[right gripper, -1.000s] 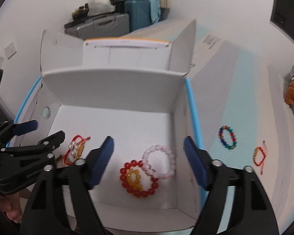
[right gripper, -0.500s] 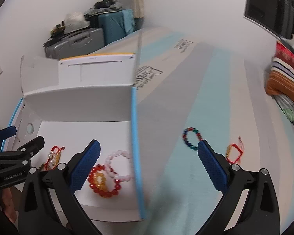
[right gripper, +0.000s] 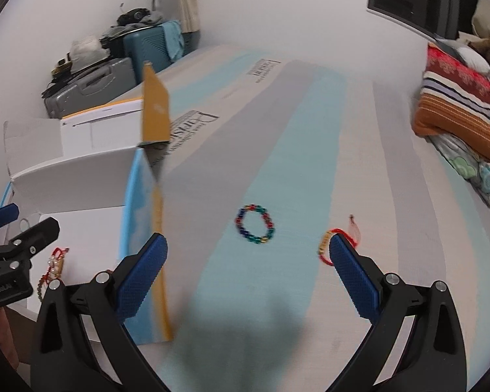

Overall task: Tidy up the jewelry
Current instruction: 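Move both tools back over the remaining bracelets on the bed, then grasp the multicolour bead bracelet with the left tool while the right tool grasps the red cord bracelet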

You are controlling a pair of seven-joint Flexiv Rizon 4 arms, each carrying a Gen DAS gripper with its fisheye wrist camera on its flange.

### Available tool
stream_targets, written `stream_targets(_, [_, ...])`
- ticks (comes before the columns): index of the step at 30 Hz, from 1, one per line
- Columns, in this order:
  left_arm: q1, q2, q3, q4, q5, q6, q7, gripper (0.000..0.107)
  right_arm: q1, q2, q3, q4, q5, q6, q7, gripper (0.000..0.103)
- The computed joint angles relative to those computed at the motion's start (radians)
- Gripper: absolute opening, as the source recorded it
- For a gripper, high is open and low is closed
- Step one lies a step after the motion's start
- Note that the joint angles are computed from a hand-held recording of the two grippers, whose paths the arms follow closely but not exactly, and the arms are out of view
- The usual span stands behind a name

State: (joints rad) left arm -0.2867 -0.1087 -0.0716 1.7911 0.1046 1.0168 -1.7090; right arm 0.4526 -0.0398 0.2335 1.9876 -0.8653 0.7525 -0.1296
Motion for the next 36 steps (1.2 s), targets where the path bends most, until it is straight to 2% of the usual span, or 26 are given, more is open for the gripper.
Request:
stream_targets(8, [-0.054, -0.073, -0.026, -0.115, 0.031, -0.041, -0.029, 0.097, -0.057, 0.069, -0.004, 0.078, 0.023, 0.02, -0.013, 0.095])
stream_targets(23, [-0.231, -0.338, -0.019, -0.443, 0.074, -0.183, -0.101, 0.097, -0.204, 0.159, -0.025, 0.23, 0.079, 0.118, -0.054, 0.095])
stream_targets(29, [-0.276, -0.446, 0.005, -0.553, 0.062, -0.227, -0.129, 0.097, -0.246, 0.141, -0.042, 0.268, 0.086, 0.183, -0.066, 0.095])
stream_targets(36, [-0.292, -0.538, 0.032, -0.619, 0.045, -0.233, -0.186, 0.097, -0.266, 0.061, -0.074, 0.271, 0.095, 0.265, -0.084, 0.095])
